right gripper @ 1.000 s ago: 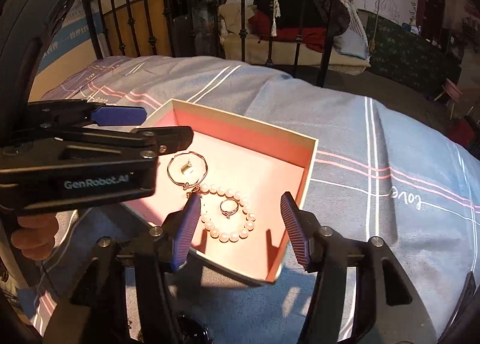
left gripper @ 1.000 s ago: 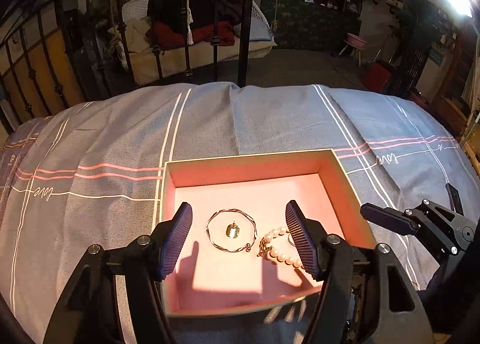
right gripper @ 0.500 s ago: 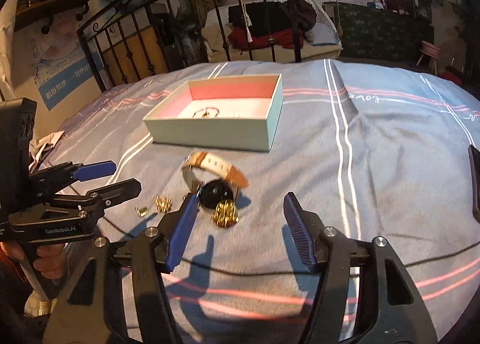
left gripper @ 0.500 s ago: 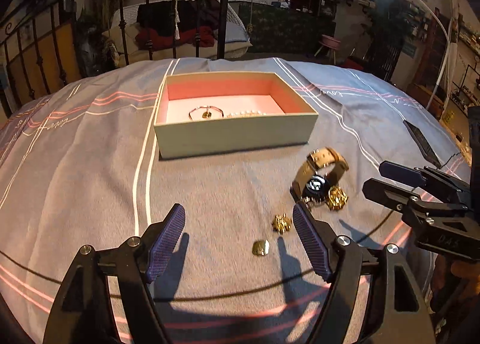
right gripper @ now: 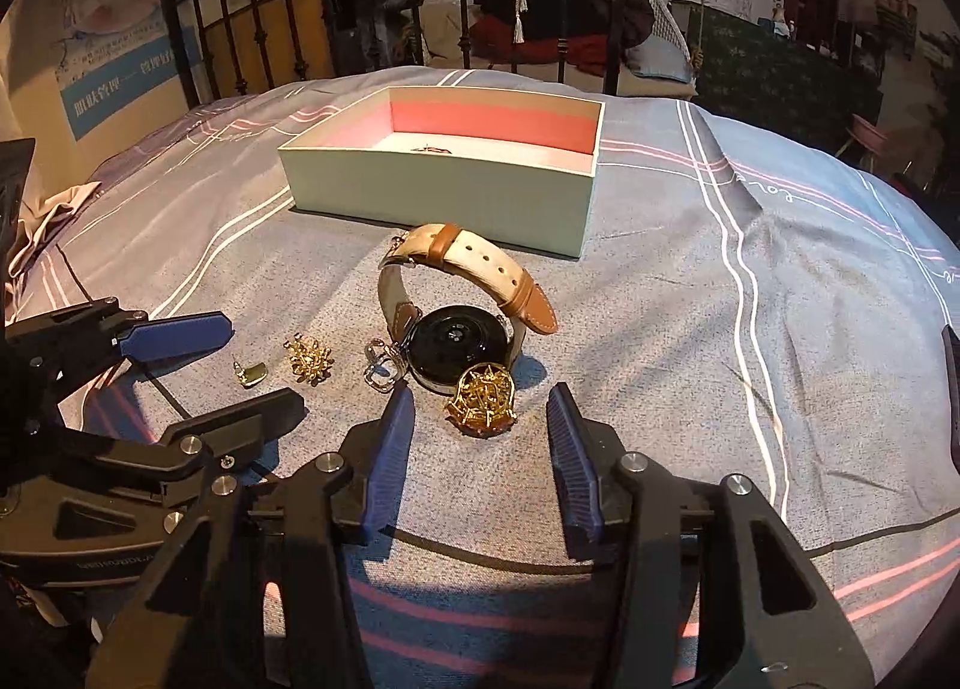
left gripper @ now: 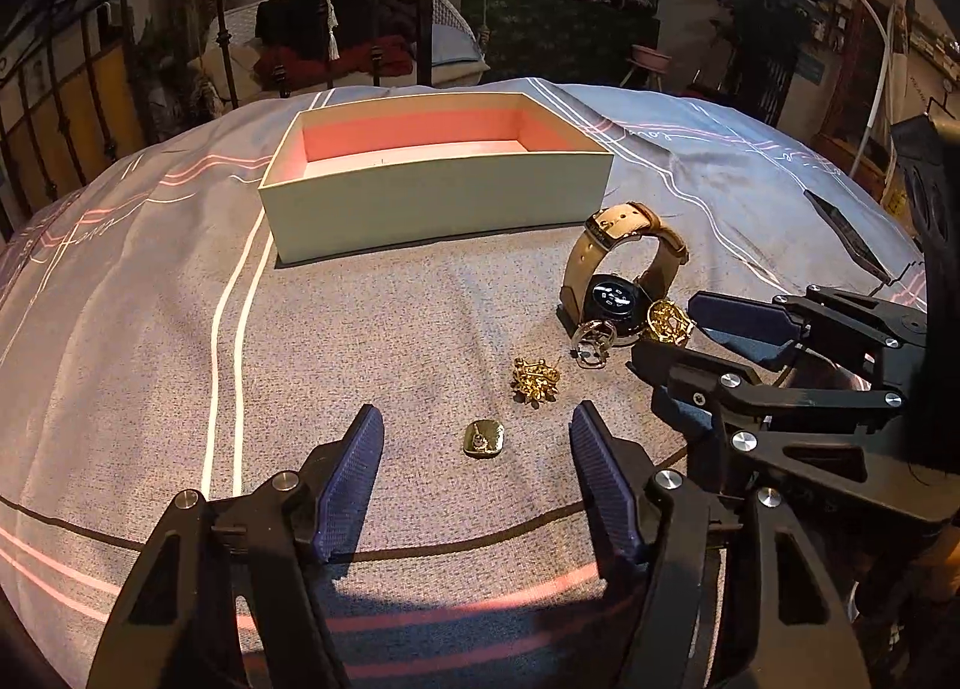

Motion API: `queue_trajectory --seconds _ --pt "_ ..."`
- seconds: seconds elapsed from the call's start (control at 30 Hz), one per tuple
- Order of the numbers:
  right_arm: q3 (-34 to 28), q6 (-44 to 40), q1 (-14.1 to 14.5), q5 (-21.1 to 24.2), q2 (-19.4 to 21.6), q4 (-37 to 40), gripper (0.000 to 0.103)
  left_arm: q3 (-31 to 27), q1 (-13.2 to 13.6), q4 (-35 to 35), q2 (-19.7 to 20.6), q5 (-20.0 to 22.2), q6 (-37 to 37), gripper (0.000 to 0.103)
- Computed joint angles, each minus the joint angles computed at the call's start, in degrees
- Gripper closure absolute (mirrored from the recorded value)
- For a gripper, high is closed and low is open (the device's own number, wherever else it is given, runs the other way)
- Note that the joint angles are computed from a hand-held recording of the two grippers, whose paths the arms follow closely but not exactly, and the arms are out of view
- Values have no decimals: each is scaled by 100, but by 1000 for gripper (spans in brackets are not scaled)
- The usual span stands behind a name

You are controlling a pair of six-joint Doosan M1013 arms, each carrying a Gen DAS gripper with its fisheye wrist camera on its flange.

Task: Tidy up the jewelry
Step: 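Move the left tool to a gold square charm while the right tool reaches the gold flower brooch, then close the left tool on the gold square charm while the right tool grasps the gold flower brooch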

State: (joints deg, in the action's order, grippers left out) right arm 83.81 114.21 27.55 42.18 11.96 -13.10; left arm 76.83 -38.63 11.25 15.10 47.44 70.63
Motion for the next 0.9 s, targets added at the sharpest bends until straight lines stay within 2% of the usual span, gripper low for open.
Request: queue_trajectory --seconds 0.07,0.2,0.27,0.33,0.37,0.5,0.7,0.9 --pt "-23 23 22 20 20 -80 62 33 -10 19 -13 -68 24 44" --pt "-5 135 45 39 9 -264 78 59 -41 47 -24 -126 66 60" --pt "38 108 36 -16 -21 -229 78 56 -79 177 -19 -118 38 68" --pt "87 178 35 -88 -58 -263 78 57 -95 176 -23 -147 102 87" --pt "115 186 27 -138 -83 -237 78 53 -100 188 -22 -142 112 90" --pt "212 281 25 -299 -185 -274 78 94 -81 186 -64 -250 77 91" --pt "287 364 66 -555 -302 -410 78 240 4 180 -231 -675 -84 91" --pt "341 275 76 -843 -381 -376 78 215 37 211 -264 -757 -235 91"
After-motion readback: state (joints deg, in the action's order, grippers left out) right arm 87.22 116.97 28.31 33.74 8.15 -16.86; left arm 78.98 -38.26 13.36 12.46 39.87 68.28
